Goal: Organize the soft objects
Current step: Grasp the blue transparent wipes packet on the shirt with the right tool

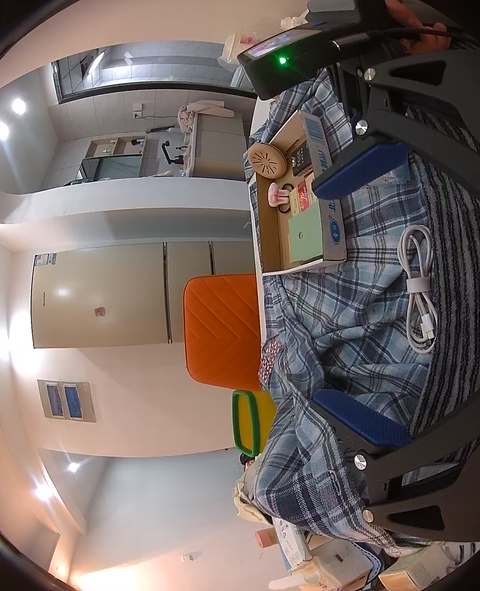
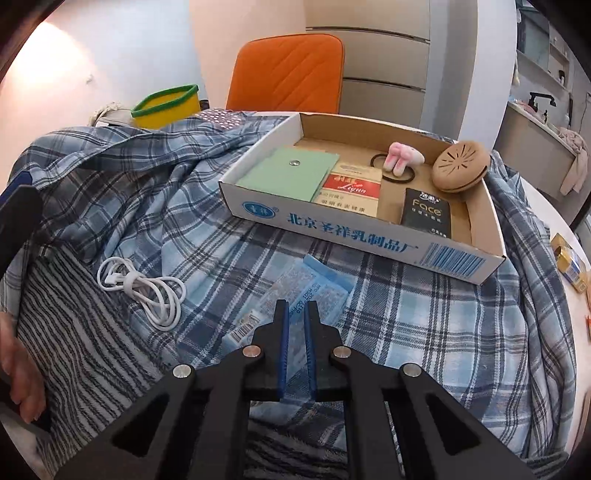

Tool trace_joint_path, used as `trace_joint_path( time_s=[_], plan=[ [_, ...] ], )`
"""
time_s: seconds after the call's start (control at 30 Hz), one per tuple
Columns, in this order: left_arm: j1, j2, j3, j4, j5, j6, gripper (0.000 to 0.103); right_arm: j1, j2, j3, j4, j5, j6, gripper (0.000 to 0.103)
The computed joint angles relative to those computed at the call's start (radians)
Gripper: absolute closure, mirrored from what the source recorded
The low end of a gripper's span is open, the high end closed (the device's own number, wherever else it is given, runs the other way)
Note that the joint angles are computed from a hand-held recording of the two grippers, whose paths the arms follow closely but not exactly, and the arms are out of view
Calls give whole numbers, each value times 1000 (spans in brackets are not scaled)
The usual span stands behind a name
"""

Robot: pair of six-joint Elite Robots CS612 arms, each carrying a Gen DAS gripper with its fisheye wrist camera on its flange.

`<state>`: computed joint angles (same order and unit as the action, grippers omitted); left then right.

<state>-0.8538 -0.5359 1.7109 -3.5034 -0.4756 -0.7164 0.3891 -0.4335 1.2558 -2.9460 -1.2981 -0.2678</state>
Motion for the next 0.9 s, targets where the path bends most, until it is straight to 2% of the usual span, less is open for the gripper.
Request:
trace_joint_path(
  time_s=[0.17,0.23,0.3,0.4,0.7,0.83,0.9],
  plan=[
    [1,-4,2,13,-6,-8,1,0,0,2,-9,2,6,93],
    [1,-2,1,7,-3,-4,1,1,-2,12,-45,-10,15,85],
    [1,-2,-1,10,-4,-2,1,0,-8,29,-92,-10,16,35],
    [1,-2,-2,12,-5,-4,1,0,-11,44,-147,-9,12,33],
    [5,-6,0,52,-14,-42,1,13,2,-20,63,-45,-44,32],
    [6,-7,1,58,-17,-47,1,17,4,-27,92,-64,-50,32],
    [6,-8,3,63,-19,-53,1,17,3,-20,71,-76,-36,34]
  ],
)
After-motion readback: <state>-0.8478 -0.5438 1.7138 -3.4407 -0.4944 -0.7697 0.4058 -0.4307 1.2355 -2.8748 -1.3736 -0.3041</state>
